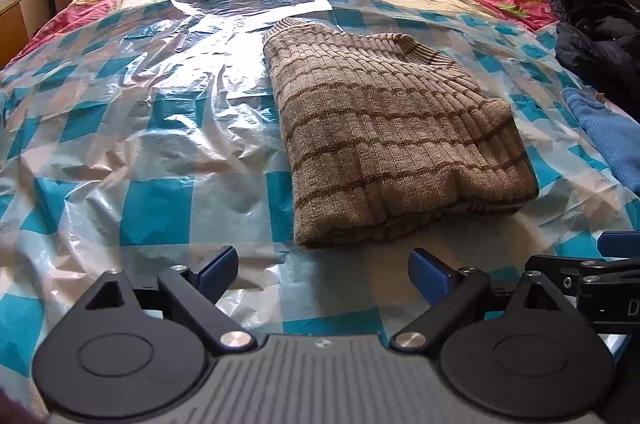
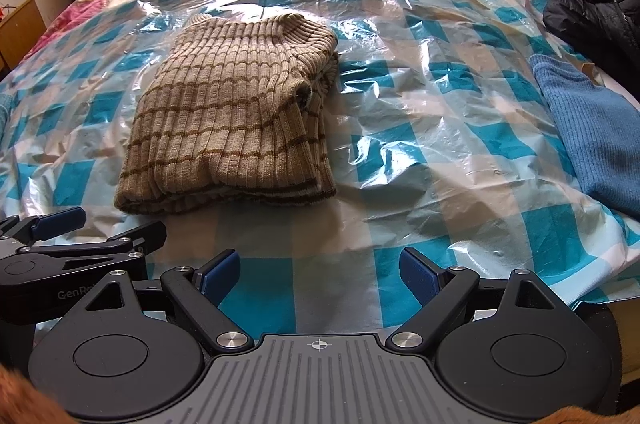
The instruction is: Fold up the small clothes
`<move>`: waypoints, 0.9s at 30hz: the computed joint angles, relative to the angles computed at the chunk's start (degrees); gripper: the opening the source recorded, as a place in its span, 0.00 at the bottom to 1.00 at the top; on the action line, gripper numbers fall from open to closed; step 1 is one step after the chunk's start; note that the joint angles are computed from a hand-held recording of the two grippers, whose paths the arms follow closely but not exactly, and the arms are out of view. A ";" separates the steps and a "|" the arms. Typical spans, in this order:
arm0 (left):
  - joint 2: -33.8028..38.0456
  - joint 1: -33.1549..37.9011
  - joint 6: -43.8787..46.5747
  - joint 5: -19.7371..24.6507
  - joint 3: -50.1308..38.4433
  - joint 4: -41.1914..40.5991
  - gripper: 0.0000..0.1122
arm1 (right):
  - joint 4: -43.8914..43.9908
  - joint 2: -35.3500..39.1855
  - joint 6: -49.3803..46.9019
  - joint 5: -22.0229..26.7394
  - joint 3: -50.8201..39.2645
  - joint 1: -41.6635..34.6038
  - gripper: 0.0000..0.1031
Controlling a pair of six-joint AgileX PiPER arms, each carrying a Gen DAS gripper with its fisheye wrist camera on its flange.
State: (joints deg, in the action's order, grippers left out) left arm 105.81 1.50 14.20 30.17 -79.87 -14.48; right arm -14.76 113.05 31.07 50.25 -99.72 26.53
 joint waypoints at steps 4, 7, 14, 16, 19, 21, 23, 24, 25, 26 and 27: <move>0.00 -0.06 -0.11 0.74 -0.34 0.09 0.86 | 0.50 0.20 -0.47 0.26 -0.11 0.00 0.86; -0.48 -0.41 -0.97 0.65 -0.31 0.89 0.86 | 0.86 0.32 -1.02 0.49 -0.34 0.09 0.86; -0.78 -0.74 -4.22 2.81 -1.77 3.72 0.86 | 2.13 -0.06 -2.01 0.64 -0.46 -0.03 0.86; -0.37 -0.47 -4.10 4.54 -3.04 3.11 0.86 | 2.30 -0.07 -2.16 0.87 -0.72 -0.06 0.86; 0.15 -0.58 -4.96 7.02 -5.01 3.90 0.86 | 3.38 -0.16 -3.23 1.26 -1.33 -0.34 0.86; 0.23 -0.63 -4.93 8.14 -5.91 3.98 0.86 | 3.54 -0.25 -3.64 1.49 -1.71 -0.37 0.86; 0.39 -0.83 -5.07 9.57 -7.22 4.46 0.86 | 4.08 -0.23 -4.31 1.87 -2.42 -0.56 0.86; 0.44 -1.01 -5.39 10.32 -7.91 5.00 0.86 | 4.39 -0.21 -4.66 2.10 -2.74 -0.67 0.86; 0.42 -1.08 -5.53 10.91 -8.42 5.26 0.86 | 4.70 -0.26 -4.94 2.23 -3.03 -0.82 0.86; 0.44 -1.10 -5.51 11.44 -8.85 5.25 0.86 | 4.95 -0.46 -5.11 2.27 -3.11 -0.95 0.86; 0.60 -1.04 -5.58 12.24 -9.50 5.11 0.86 | 5.14 -0.52 -5.31 2.34 -3.26 -1.02 0.86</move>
State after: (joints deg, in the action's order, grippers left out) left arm 106.42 0.45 8.63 42.42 -89.36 -9.38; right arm -9.62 112.53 25.76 52.59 -102.98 25.51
